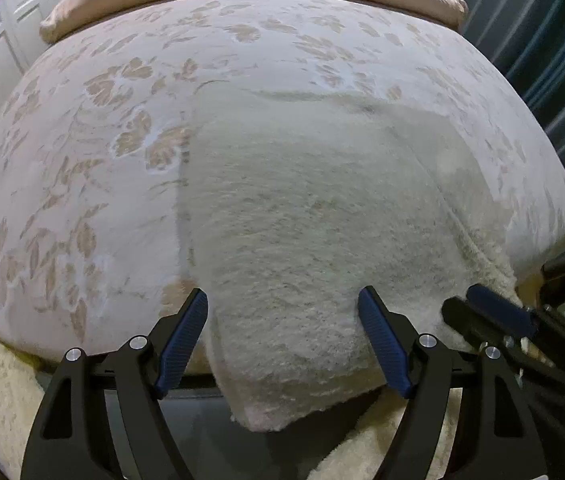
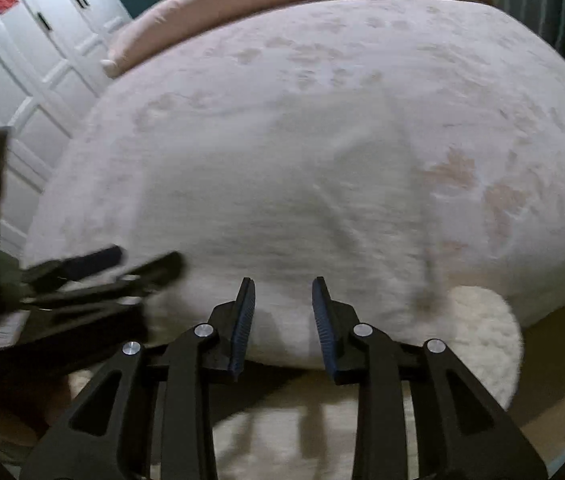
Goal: Fold small clothes
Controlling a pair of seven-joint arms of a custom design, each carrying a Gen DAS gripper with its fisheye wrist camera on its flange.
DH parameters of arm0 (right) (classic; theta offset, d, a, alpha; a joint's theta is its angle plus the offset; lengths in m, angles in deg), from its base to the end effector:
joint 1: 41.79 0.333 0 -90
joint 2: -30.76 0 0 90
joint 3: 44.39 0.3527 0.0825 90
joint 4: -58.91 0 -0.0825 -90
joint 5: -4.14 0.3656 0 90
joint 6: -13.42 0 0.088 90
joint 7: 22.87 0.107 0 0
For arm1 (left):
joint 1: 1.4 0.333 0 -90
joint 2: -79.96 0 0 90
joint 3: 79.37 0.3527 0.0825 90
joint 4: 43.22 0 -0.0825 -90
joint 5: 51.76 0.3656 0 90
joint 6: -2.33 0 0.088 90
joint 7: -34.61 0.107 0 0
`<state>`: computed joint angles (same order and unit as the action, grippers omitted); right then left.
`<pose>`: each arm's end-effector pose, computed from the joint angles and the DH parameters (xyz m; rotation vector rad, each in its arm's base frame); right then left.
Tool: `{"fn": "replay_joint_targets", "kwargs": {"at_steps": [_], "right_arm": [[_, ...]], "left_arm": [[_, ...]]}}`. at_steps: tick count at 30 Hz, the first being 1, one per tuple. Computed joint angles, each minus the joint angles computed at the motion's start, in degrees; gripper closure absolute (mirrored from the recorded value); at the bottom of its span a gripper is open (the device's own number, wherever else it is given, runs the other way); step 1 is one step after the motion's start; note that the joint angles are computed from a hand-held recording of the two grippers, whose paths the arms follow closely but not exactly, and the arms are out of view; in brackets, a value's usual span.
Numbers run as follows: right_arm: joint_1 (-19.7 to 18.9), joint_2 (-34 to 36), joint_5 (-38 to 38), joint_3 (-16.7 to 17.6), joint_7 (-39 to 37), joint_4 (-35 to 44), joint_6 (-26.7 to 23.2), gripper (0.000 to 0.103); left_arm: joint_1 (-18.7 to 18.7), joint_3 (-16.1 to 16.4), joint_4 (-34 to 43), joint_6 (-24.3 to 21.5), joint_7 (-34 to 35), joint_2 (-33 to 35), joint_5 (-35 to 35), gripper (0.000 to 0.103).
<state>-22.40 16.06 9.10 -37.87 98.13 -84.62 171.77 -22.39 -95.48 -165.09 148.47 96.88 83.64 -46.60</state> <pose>0.4109 0.1984 0.4796 -1.7128 2.0053 -0.1680 0.4555 -0.3427 0.4664 -1.8533 2.3262 -0.5165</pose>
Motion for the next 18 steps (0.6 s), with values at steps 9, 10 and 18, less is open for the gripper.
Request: {"fn": "replay_joint_targets", "kwargs": {"at_steps": [9,10,18], "right_arm": [[1.68,4.18,4.49,-0.81,-4.13,0.86,-2.64,0.076],[1.45,3.54,4.82,-1.11,-4.36,0.7,-2.41,0.076],[-8.43,-2.57,-6.64,-0.08,7.92,-1.87,0.78,0.065]], "left_arm": [[0.33,0.55,0.36,-1.45,-4.41,-0.16,4.54,0.029],[0.31,0.51,0.33,-1.31,-4.54,-0.12,4.71,0.029],[-0.07,0.47,1.3,-1.52,-5.39,0.97,6.12,0.029]]}}
